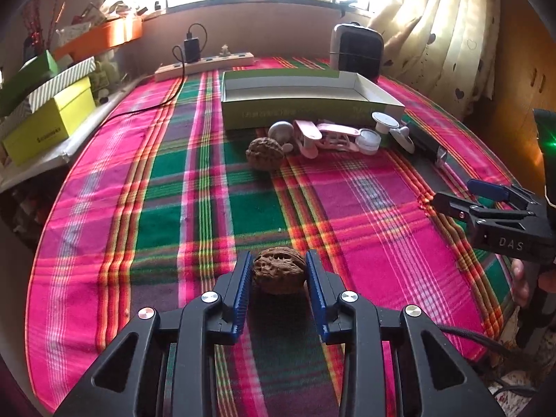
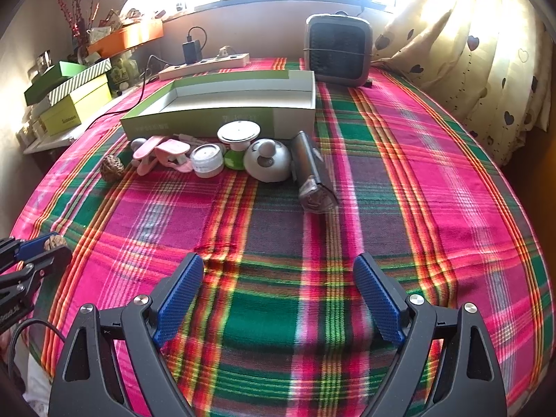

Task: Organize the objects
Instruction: 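Lift the walnut with the left gripper while the right gripper grasps the black rectangular gadget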

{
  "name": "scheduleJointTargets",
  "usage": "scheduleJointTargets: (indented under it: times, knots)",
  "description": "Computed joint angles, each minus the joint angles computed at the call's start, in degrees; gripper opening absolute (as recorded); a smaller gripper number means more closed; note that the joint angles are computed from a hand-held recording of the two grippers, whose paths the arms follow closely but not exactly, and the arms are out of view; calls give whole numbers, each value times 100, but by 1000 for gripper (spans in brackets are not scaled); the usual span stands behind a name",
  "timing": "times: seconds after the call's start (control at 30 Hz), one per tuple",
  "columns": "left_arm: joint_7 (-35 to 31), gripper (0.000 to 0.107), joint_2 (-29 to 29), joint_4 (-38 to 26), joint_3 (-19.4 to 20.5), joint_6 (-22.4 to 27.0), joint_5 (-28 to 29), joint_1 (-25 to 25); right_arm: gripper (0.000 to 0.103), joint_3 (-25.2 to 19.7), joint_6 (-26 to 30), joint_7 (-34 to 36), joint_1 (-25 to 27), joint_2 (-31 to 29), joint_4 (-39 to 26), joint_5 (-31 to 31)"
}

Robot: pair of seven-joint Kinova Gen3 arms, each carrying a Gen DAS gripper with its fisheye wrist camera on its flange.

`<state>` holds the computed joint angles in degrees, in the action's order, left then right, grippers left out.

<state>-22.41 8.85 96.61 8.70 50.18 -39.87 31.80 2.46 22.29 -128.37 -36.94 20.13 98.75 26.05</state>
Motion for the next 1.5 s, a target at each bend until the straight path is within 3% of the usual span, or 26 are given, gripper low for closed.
scheduleJointTargets:
  times: [0.37, 0.5, 0.73, 0.8, 0.93, 1.27, 1.5]
  knots:
    - [-679, 29, 245, -244, -200, -421, 230, -243, 73, 12, 278, 216, 193, 101, -418, 62]
    - [-789, 29, 336, -343, -290, -460, 243, -238, 66, -248, 510, 704, 553, 282, -764, -297]
    - [-997, 29, 423, -464, -381, -520, 388, -275, 60, -370, 802, 1362, 694, 532, -1168, -654]
    - [-1159, 29, 419, -480, -379, -586, 521, -345, 55, -405, 901, 1548, 734, 619, -1308, -773]
    - [-1344, 29, 446, -558, -406, -598, 710, -403, 51, -378, 930, 1741, 747, 696, -1443, -922]
    - [-1701, 29, 525, -708, -452, -589, 939, -433, 30, -432, 913, 2094, 882, 750, -1548, -1325]
    - [-1983, 29, 541, -763, -464, -650, 1160, -512, 30, -508, 838, 2227, 1031, 737, -1524, -1600]
